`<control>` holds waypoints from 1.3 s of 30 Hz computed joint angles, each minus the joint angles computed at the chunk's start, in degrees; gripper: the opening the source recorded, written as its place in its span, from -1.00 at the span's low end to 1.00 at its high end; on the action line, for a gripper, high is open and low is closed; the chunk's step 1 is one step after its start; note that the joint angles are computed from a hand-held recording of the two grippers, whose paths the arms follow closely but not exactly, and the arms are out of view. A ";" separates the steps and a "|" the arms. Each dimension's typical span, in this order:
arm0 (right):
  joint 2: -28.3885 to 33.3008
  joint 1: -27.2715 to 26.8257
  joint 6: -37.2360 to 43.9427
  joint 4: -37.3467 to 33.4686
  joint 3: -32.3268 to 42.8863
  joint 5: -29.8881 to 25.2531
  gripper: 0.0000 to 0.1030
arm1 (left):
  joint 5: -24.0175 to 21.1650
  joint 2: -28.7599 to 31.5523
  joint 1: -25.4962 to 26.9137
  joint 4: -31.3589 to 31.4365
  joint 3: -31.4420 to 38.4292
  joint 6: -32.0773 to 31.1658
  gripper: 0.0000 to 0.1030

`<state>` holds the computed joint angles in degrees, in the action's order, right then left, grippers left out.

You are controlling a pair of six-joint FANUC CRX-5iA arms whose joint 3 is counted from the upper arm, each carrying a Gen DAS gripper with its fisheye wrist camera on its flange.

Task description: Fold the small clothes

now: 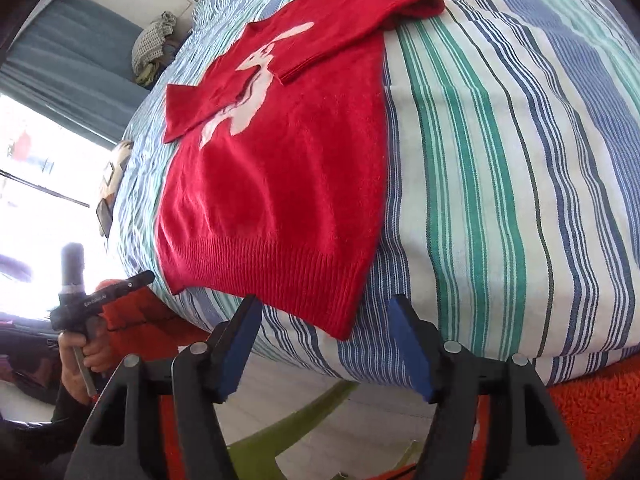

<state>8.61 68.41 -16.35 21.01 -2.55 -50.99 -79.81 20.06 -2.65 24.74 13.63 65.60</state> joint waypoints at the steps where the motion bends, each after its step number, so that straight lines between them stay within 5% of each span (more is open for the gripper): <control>1: -0.11 -0.18 -1.63 0.58 -1.15 1.91 0.27 | -0.70 0.80 -0.43 0.05 0.42 0.51 -0.16; 2: -0.18 -0.61 -2.51 0.78 -2.56 5.16 0.23 | -1.45 2.18 -1.70 -0.33 1.81 1.76 -0.55; 3: -0.14 -1.13 -2.49 0.33 -3.66 8.20 -0.14 | -2.64 3.10 -2.49 -1.49 2.87 2.20 -0.91; 5: 1.42 -1.48 -0.69 -2.76 -1.66 6.80 -0.90 | -1.94 2.49 -3.98 -5.82 3.49 3.66 -0.97; 11: 3.48 -0.34 1.34 -5.81 5.53 -7.89 -0.92 | 0.66 0.00 -2.79 -8.37 0.78 6.82 -0.99; 32: 4.76 -1.19 -0.81 -6.42 4.46 -6.50 -0.92 | 3.11 3.29 -11.13 -17.00 4.79 11.83 -0.92; 34: 4.26 -1.00 -1.37 -6.05 3.97 -5.78 -0.83 | 2.69 3.38 -12.19 -18.03 5.49 12.26 -0.88; 36: 3.87 -0.76 -1.14 -6.33 4.36 -6.61 -0.55 | 1.54 2.84 -12.95 -19.45 5.81 12.31 -0.53; 39: 3.51 -0.45 1.50 -7.84 7.27 -12.06 -0.25 | 1.30 0.84 -12.82 -20.49 4.69 12.00 -0.31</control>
